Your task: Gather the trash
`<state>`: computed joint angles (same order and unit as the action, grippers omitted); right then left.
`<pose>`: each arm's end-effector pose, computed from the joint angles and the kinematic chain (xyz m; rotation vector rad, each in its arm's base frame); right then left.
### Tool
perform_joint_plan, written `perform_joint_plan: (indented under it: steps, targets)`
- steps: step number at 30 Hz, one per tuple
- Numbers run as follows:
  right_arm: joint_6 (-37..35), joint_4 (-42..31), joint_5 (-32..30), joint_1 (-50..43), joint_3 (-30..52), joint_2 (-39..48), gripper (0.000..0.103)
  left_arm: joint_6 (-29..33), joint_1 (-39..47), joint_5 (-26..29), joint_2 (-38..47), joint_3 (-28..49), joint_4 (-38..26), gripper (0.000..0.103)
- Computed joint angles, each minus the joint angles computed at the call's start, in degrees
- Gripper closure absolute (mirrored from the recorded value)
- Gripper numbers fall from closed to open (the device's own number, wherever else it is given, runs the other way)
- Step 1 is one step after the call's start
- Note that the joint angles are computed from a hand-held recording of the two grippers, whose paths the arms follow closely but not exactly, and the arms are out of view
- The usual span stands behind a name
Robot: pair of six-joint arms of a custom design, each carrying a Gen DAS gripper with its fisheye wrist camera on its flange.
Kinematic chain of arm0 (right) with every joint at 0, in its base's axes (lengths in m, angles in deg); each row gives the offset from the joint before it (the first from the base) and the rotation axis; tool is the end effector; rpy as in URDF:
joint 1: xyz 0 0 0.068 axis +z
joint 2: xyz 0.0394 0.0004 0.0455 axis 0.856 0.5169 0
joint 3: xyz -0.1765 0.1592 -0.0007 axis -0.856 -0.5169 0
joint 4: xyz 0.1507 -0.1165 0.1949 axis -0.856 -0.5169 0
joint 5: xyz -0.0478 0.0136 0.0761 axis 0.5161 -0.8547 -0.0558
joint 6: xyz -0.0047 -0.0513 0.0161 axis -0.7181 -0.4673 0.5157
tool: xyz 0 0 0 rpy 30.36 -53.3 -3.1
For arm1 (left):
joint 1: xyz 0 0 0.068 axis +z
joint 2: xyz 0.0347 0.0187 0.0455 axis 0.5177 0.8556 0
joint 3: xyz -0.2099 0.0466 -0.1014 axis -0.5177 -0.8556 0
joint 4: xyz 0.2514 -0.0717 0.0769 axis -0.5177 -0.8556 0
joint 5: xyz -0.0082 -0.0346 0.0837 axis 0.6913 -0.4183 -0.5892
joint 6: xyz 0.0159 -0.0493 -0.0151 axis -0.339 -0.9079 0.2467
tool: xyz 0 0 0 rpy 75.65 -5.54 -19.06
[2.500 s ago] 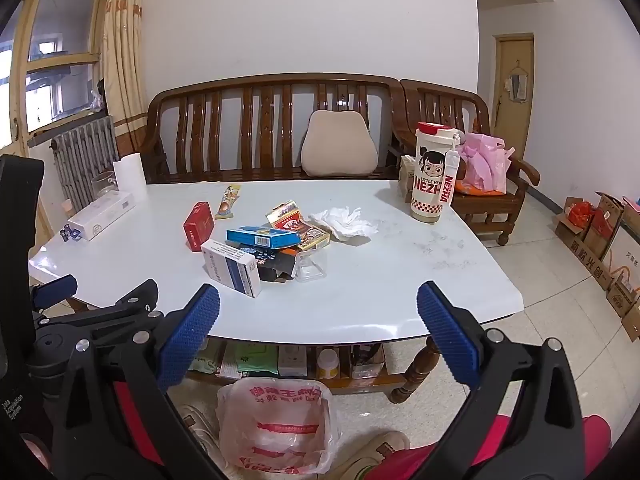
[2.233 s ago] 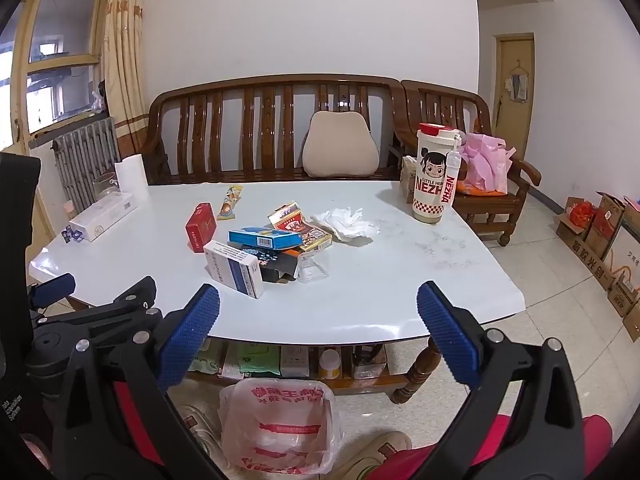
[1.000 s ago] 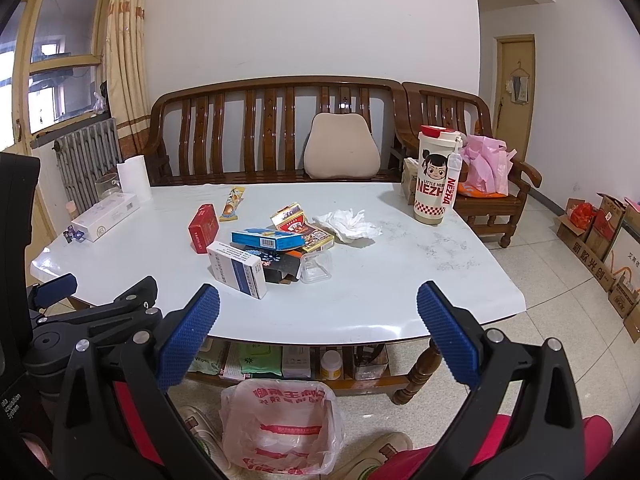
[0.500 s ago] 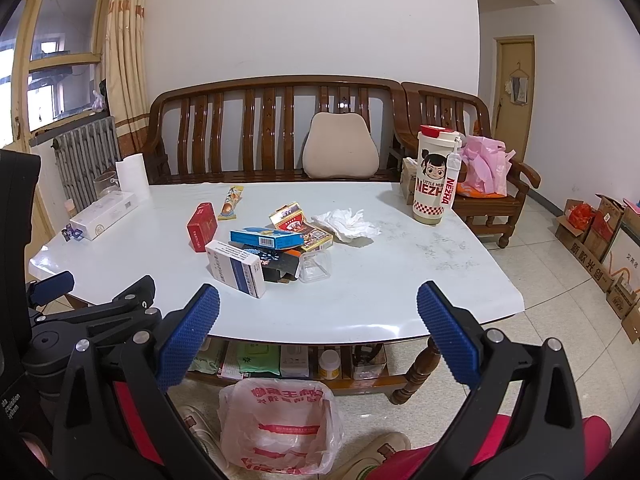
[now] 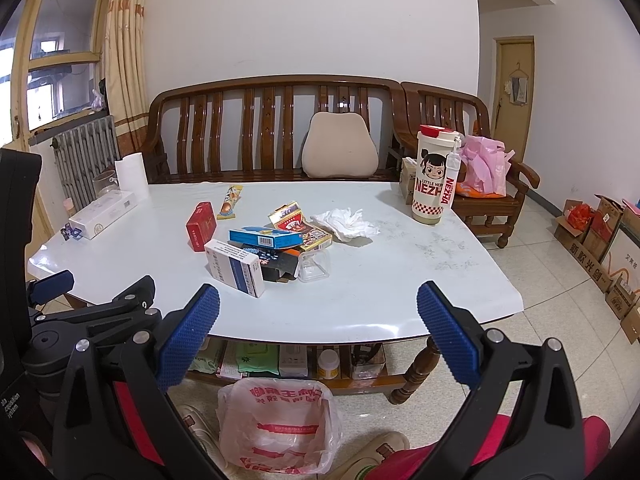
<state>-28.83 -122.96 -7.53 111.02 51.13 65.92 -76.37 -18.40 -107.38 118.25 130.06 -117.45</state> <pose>0.1500 0.1477 0.3893 0.2078 2.0685 -0.1151 0.2246 -0.2319 0.3868 0.0757 2.2667 0.0188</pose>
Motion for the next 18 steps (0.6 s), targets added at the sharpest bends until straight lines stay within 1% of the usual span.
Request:
perform_joint_plan:
  steps: [12,13,18]
  targets:
    - [0.21,-0.4,0.05,0.23,0.33,0.15,0.006,-0.01,0.24,0.05,0.93,0.83,-0.66,0.007]
    - [-0.76,0.94,-0.47,-0.62,-0.91,-0.46,0.006,-0.04,0.25,0.07,1.03,0.98,-0.74,0.007]
    - [-2.51,2.79,-2.18,-2.32,-2.43,-1.52,0.006,0.29,0.69,0.58,1.84,1.87,-0.97,0.007]
